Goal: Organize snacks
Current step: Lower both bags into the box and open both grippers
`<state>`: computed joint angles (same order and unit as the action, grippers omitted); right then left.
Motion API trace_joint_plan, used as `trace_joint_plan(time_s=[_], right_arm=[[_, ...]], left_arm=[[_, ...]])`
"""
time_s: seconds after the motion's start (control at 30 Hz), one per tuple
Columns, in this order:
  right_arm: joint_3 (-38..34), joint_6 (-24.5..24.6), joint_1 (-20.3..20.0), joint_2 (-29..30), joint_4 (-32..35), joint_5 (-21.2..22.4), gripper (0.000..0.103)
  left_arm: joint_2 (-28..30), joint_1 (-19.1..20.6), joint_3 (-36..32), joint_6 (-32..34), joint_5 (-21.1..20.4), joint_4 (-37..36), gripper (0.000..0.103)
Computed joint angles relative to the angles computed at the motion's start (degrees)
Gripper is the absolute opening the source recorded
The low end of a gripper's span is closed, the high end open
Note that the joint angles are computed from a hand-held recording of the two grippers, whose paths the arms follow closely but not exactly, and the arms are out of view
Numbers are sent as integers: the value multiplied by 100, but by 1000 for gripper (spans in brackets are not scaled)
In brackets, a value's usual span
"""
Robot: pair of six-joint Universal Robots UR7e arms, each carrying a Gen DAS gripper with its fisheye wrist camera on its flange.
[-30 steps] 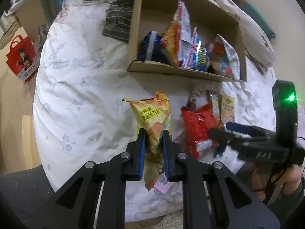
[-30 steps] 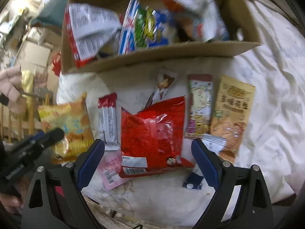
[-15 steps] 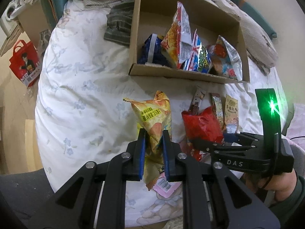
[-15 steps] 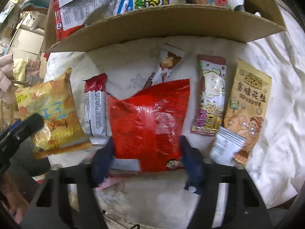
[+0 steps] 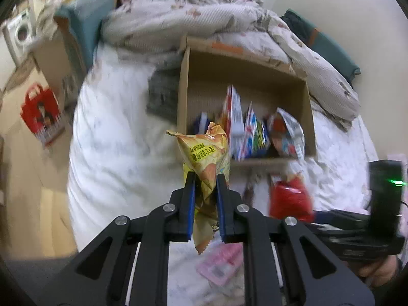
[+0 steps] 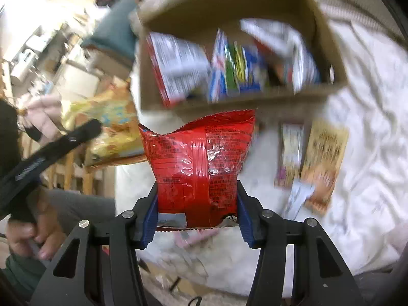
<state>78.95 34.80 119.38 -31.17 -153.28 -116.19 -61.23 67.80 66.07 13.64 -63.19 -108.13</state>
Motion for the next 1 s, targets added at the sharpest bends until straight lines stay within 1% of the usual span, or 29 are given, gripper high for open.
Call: trace_joint_plan(time_s=[0.13, 0.27, 0.37, 0.43, 0.5, 0.53, 0.7, 0.83, 0.87, 0.9, 1.0], right_arm=[[-139, -155, 50, -102, -264, -580, 55], [-256, -214, -26, -181, -421, -831, 55], [-384, -276, -98, -172, -475, -1001, 55], [-408, -343, -177, -213, -501, -1089, 55], [-569, -403, -245, -154, -418, -1199, 55], [-657, -415, -287, -137, -303, -1244, 55], [-960, -475, -498, -36, 52, -1125, 55], [-1428, -668, -604, 215, 363, -1018, 55], [-1601, -741, -644, 309, 456, -963, 55], [-1686, -794, -668, 364, 443, -913, 55], [-2026, -939, -744, 547, 497, -757, 55]], left_arm=[[407, -18, -461, 33, -58, 115, 12], [783, -86, -714, 148, -4, 107, 12], [1063, -134, -931, 76, -108, 296, 11], [1212, -186, -971, 94, -149, 276, 11], [1408, -204, -1124, 62, -199, 367, 10], [1455, -218, -1142, 71, -160, 340, 10], [1618, -273, -1203, 488, 133, -60, 9], [1926, -200, -1694, 546, 266, 13, 9], [1985, -176, -1809, 520, 251, 16, 9], [2073, -134, -2008, 451, 141, 57, 9], [2303, -27, -2586, 209, -361, 300, 9]])
